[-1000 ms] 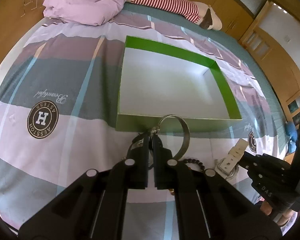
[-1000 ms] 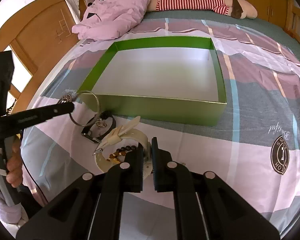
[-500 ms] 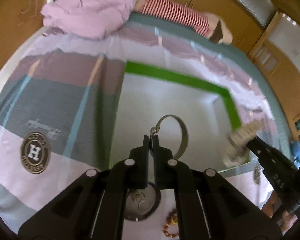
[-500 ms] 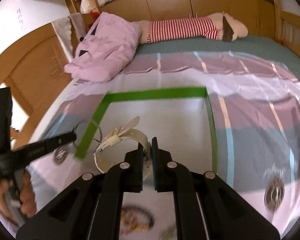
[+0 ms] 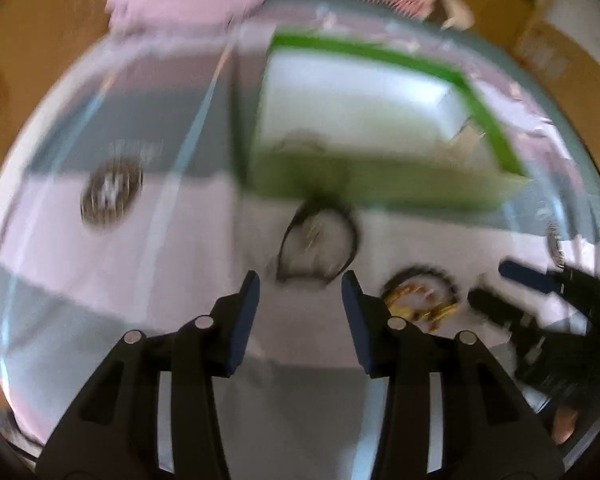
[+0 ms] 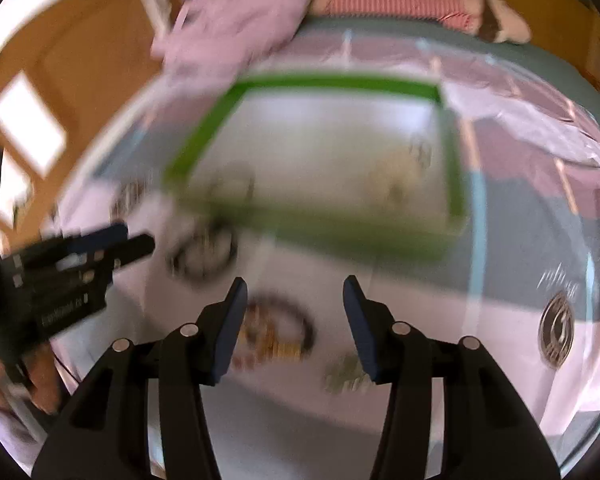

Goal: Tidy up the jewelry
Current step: 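Grasp the amber bead bracelet with the right tool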

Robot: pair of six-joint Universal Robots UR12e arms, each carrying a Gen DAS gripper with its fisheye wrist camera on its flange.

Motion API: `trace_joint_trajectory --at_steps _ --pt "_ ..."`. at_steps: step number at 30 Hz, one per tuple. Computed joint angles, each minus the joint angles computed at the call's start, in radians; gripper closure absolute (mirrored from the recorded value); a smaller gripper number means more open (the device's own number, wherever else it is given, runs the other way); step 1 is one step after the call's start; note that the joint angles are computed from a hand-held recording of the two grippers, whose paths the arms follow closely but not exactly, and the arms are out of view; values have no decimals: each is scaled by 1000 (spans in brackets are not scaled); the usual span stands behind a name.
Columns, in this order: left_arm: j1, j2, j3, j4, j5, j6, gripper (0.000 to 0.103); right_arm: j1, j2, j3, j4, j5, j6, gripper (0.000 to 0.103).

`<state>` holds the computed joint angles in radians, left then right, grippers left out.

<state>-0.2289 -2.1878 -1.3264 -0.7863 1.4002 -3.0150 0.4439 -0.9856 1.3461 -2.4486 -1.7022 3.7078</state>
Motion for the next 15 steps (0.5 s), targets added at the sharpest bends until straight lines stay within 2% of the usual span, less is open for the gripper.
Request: trace_joint_trajectory --at_steps 2,5,8,10,11,12,14,15 --pt "2 -14 15 -37 5 -17 61 9 29 -27 86 7 -3 52" --pt "-5 -21 19 -41 46 -24 55 14 59 -54 132 33 -20 52" --pt "-12 -22 18 -55 56 4 55 37 91 -104 196 -38 -75 58" --pt "-14 -27 22 -74 58 20 73 39 95 -112 198 -40 -87 67" --pt "-12 -32 28 -90 48 26 89 40 94 -113 196 -38 -88 70" --pt "-11 -35 34 -120 24 33 97 40 91 -110 187 -37 -98 96" --pt "-12 -36 35 -148 0 53 99 40 85 -107 200 -38 -105 96" --pt "-18 -31 25 -130 13 73 100 38 81 -100 198 -34 -102 96"
